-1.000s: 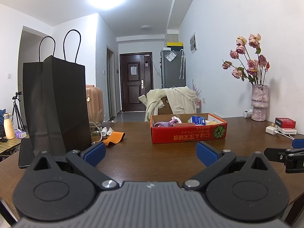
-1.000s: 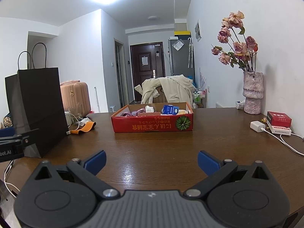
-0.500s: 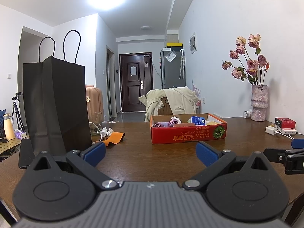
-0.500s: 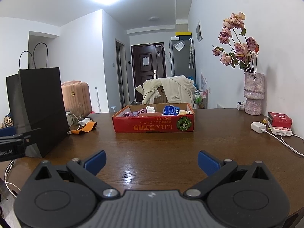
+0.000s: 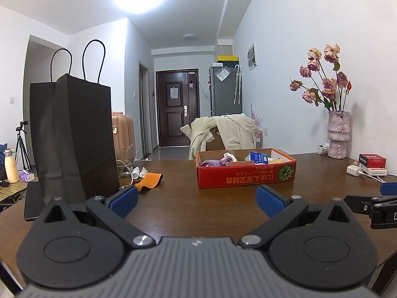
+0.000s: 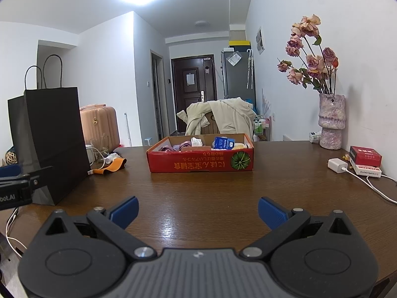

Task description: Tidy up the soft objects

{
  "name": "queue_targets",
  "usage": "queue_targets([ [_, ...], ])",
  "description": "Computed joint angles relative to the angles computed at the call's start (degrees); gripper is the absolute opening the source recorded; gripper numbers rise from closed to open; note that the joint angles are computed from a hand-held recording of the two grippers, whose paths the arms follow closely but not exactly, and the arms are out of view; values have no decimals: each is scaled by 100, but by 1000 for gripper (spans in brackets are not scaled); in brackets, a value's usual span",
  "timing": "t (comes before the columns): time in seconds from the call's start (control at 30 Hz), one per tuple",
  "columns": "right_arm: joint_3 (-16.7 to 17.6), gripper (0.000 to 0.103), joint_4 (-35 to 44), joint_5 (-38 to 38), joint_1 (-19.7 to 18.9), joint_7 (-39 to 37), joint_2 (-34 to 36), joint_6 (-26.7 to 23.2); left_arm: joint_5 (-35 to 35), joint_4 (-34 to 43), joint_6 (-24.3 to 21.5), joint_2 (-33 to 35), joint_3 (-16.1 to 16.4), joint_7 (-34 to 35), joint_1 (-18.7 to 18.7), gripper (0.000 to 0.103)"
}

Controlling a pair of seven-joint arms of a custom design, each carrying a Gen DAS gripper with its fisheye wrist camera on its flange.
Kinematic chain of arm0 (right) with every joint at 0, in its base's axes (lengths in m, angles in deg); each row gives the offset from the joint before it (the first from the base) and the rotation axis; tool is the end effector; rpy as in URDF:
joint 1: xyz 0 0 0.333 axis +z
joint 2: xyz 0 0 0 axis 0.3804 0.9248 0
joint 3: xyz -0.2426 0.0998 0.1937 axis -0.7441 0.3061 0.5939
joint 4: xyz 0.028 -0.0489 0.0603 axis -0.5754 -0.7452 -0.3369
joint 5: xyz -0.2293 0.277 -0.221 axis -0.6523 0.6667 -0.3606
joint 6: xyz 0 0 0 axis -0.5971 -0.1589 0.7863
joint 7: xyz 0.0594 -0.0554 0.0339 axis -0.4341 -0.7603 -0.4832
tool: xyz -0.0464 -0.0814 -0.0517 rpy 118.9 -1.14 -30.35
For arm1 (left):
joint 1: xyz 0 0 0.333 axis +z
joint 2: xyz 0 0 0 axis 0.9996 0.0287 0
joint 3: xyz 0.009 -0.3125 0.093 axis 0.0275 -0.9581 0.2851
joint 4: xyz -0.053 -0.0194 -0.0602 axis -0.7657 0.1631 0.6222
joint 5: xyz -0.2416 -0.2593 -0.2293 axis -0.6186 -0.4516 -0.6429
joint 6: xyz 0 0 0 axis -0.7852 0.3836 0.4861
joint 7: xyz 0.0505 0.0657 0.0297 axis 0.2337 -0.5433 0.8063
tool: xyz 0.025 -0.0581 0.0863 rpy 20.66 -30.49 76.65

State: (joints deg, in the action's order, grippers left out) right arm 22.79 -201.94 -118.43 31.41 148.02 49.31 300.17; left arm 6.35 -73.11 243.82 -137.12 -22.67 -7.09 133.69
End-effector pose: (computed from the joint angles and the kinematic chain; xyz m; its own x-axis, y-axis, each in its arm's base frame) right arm 0.4926 0.1461 0.4640 0.4513 -0.8877 -0.0909 -0.3189 -0.0653 -0.9455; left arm 0.4061 -0.2264 0.4858 0.3248 -0.9442 -0.0540 -0.1921 -0.0099 -0.9813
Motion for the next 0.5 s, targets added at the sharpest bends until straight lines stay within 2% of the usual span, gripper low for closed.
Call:
queue_targets([
  [0.5, 9, 103, -49, 144, 2, -129, -2, 141, -65, -99, 170, -187, 2, 21, 1, 103],
])
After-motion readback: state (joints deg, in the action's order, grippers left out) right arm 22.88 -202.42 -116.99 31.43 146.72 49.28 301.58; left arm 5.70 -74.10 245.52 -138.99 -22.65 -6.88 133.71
